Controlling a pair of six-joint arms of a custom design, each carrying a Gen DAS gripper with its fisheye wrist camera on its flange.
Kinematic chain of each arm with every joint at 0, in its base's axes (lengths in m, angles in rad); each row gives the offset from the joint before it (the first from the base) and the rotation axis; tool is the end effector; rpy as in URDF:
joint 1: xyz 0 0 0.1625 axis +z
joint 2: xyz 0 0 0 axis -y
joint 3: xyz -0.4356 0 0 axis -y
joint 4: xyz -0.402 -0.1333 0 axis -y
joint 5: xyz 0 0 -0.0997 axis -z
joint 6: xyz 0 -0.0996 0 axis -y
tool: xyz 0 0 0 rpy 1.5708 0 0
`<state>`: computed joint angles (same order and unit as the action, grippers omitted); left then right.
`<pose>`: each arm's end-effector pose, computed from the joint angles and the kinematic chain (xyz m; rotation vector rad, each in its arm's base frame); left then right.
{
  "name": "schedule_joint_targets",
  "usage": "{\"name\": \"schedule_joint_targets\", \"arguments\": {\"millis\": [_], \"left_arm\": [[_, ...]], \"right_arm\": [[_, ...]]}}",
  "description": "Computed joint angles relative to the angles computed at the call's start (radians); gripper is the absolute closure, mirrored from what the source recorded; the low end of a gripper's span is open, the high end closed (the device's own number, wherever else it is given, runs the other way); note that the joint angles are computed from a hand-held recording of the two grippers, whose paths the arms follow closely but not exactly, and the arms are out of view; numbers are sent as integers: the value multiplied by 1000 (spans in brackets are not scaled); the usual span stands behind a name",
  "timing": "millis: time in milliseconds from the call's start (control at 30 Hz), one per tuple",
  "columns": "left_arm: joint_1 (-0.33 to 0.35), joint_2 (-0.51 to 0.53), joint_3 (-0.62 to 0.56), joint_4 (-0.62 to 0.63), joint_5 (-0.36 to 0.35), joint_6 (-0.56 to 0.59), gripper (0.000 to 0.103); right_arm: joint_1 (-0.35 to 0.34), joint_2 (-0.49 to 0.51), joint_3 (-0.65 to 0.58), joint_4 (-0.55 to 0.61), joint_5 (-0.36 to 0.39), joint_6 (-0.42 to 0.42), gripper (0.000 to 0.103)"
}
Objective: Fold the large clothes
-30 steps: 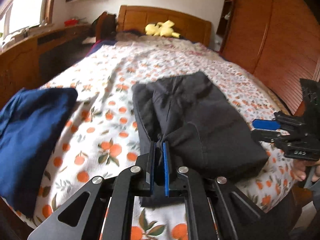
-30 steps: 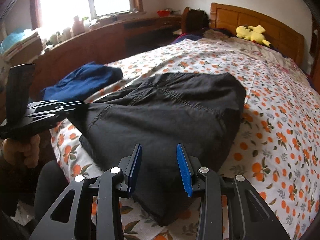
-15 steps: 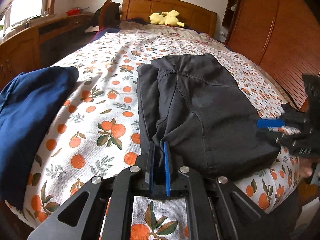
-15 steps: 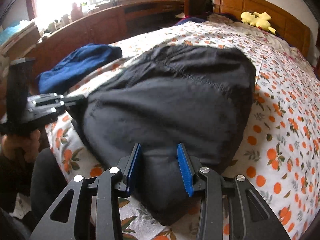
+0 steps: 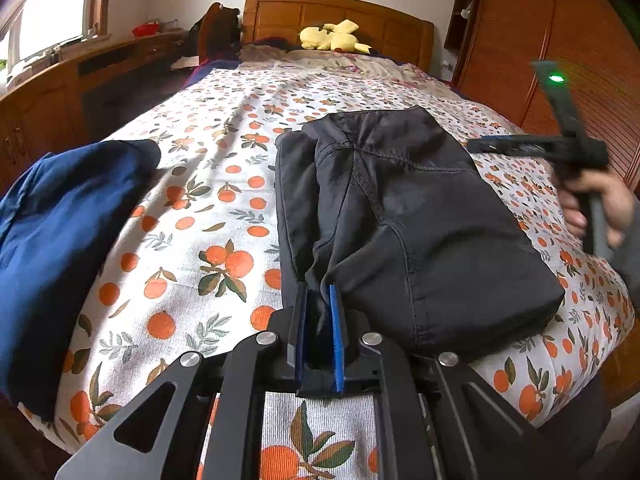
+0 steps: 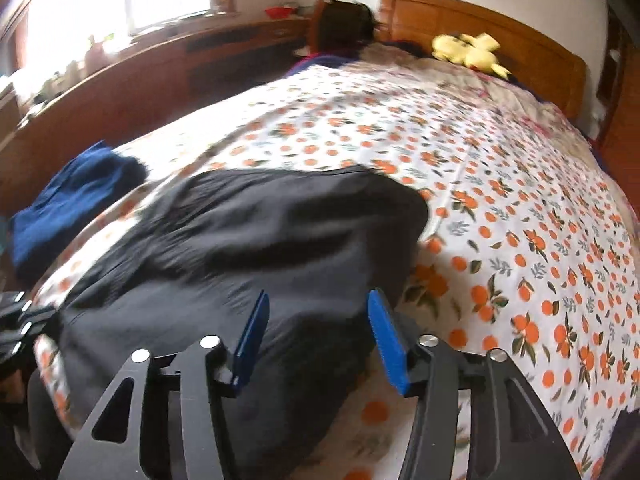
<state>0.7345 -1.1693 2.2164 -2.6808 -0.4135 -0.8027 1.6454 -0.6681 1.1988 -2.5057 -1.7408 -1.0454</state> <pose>-0.2008 -0.4838 0.1817 -0.0081 2.1639 -1.0793 0.1772 -0.8080 0.1778 1.4346 -2.3796 0.3931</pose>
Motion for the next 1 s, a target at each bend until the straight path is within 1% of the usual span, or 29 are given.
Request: {"name": "schedule_joint_targets", "arguments": {"millis": [167,200,300,400,500,567,700,767,800,900,1000], "left_arm": [[-1,-2,-1,7,-1,1,90],[-1,-2,-1,6,-1,1,90],[-1,-2,-1,10,0,0,89],[-1,-3,0,13,-1,-3,88],[-4,-8,-1,38,0,-20,85],[-9,-20,-2,89,5,-58,80],[-38,-58,3,224,7,-162,75],[-57,-78,5,318,7,-231,60],[-65,-85,7,353,7,-259,58],[-83,-108,18,425,-3,-327,57],[-84,-117,26,448,-17,-363,56]], "right_arm": [[4,144,-225,95,-53,83,49],[4,171,-271,127,-56,102,46],[4,220,-346,178,-66,127,37],[2,262,-408,233,-83,145,34],[-4,285,-440,270,-85,170,32],[-7,289,-445,279,-81,179,32],[-8,293,-449,283,-83,179,32],[-7,293,-446,283,-86,181,32],[-7,294,-449,285,-87,181,32],[-8,296,-451,284,-87,180,32],[-10,297,-452,289,-83,189,31]]}}
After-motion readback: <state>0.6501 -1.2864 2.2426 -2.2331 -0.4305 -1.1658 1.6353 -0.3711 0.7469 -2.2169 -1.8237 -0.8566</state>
